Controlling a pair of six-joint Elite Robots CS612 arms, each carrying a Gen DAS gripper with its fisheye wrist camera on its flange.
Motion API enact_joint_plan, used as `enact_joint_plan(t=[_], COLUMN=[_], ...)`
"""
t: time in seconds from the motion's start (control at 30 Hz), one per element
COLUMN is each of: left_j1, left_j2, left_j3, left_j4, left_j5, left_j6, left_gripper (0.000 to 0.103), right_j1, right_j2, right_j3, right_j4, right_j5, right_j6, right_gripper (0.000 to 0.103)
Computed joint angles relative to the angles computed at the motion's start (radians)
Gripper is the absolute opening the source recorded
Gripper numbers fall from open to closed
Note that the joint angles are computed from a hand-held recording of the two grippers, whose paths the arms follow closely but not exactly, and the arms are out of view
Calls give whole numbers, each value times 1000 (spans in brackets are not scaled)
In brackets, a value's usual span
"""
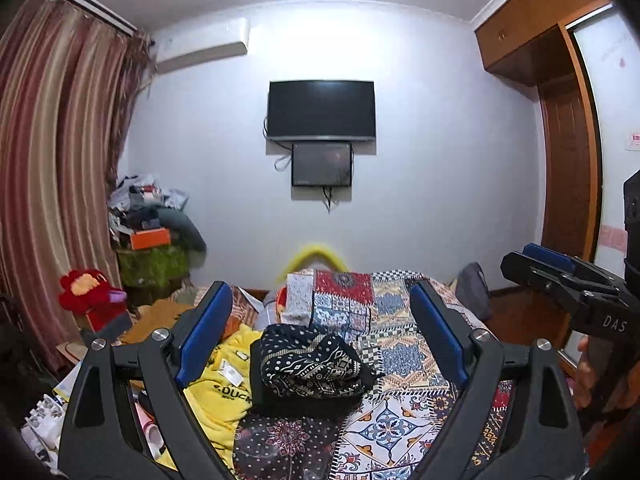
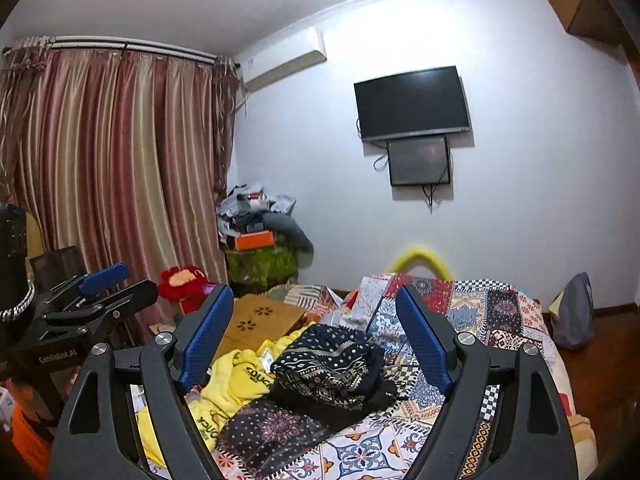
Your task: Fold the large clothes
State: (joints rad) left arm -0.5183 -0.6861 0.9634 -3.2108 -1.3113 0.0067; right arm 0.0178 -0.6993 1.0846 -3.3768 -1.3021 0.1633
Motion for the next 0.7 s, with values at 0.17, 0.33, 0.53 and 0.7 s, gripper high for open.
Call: enact_joint_plan(t=[0.17,0.33,0.53,0.7], left_j1=[-8,-14,-16,-17], left_j2=[-14,-17,-16,-14], left_j3=[39,51,59,59], left_j4=[-33,-39,-38,-34], left_j5=[14,43,58,62], left_j6=[-12,-25,-30,-37], left_gripper=[92,102,102,102], right_j1=[7,15,19,24], right_j2=[-9,-13,-20,-18], right_j3=[29,50,58,55], right_j4=[-29,-66,-70,-63], right_j5=[-41,-88,-111,-131], right_j6=[12,17,2,-8], right_gripper=[89,103,103,103])
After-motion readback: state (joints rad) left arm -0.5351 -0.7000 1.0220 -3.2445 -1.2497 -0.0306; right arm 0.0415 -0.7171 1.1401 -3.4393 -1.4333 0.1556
